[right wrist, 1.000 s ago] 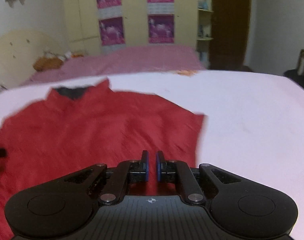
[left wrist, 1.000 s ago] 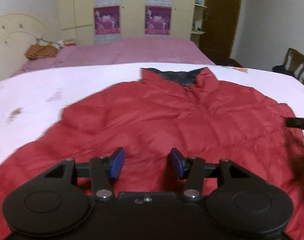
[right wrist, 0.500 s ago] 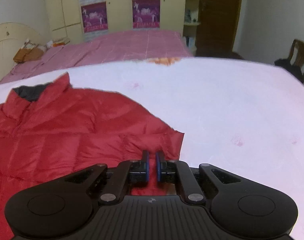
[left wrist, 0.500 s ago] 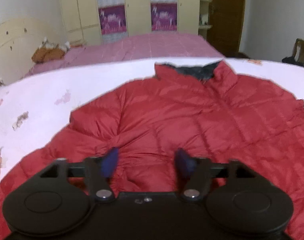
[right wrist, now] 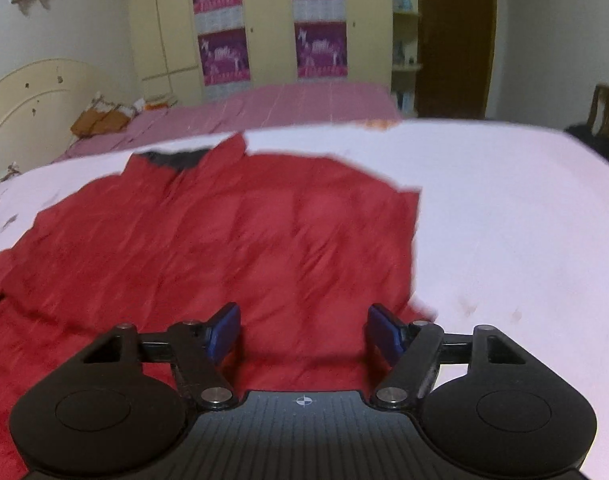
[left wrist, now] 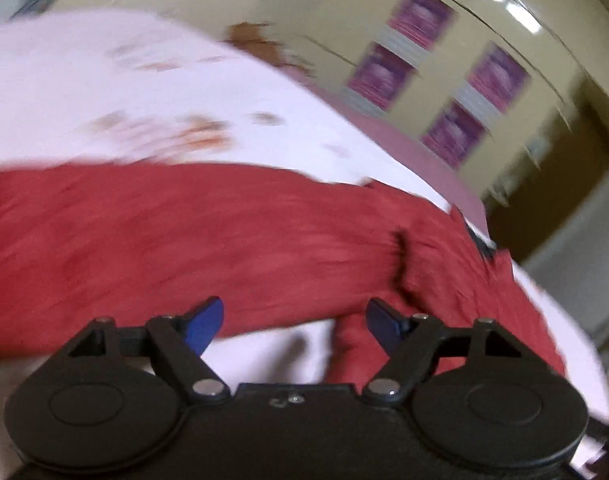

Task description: Fold large clothes

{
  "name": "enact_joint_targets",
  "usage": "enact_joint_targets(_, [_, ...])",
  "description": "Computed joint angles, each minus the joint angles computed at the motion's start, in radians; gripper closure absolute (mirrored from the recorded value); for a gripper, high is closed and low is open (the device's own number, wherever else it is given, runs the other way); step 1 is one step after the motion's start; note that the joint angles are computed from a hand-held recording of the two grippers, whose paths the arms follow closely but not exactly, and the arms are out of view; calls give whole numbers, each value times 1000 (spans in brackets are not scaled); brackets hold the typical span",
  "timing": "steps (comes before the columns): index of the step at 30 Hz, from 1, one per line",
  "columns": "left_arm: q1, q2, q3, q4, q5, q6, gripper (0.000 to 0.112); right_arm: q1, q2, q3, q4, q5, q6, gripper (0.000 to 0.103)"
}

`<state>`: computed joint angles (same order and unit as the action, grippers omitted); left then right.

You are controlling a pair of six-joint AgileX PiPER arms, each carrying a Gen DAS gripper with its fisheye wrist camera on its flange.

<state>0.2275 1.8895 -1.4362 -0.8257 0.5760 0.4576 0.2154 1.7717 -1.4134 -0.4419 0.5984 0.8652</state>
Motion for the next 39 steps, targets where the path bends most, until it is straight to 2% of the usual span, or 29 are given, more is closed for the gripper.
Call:
enact_joint_targets(4, [161, -81, 164, -181, 40, 64, 36, 56, 31, -70, 42, 66, -14, 32])
enact_joint_targets(7, [246, -117, 251, -319, 9, 142, 40, 82, 66, -129, 48, 86, -8, 32])
enact_joint_targets(10, [301, -76, 231, -439, -13, 194, 44, 109, 102, -183, 7, 114, 32, 32])
enact_joint_targets(13, [311, -14, 157, -486, -69, 166, 46, 117, 130, -216, -65, 157, 120, 32])
enact_joint_targets(14, [310, 9, 123, -477, -89, 134, 48, 116, 136, -222, -88, 173, 152, 32])
enact_joint_targets(15, [305, 35, 81, -441, -114, 78, 56, 115, 136, -224, -109, 189, 177, 33])
enact_joint_targets(17, [303, 91, -17, -286, -127, -74, 78, 112, 130, -220, -148, 213, 218, 33])
enact_joint_targets(18, [299, 123, -80, -186, -118, -166, 102, 110, 126, -217, -158, 220, 228, 33])
enact_joint_targets(20, [294, 176, -180, -97, -104, -235, 104, 107, 125, -219, -173, 240, 230, 36])
enact_joint_targets(21, [302, 187, -203, -96, -102, -209, 105, 104, 125, -220, -173, 246, 229, 45])
enact_joint_targets(23, [284, 211, -266, -47, -103, -204, 107, 93, 116, -211, -174, 248, 238, 47])
enact_joint_targets(26, [234, 212, -320, -40, -116, -155, 109, 79, 97, -182, -190, 231, 271, 47])
enact_joint_targets(29, [142, 227, -413, -29, -92, -75, 109, 65, 76, -147, -200, 210, 298, 47])
enact_joint_targets(32, [3, 271, -547, -11, -11, 6, 109, 45, 59, -115, -201, 181, 318, 47])
enact_joint_targets(39, [-342, 430, -884, 148, 216, 37, 109, -15, 23, -59, -176, 116, 324, 47])
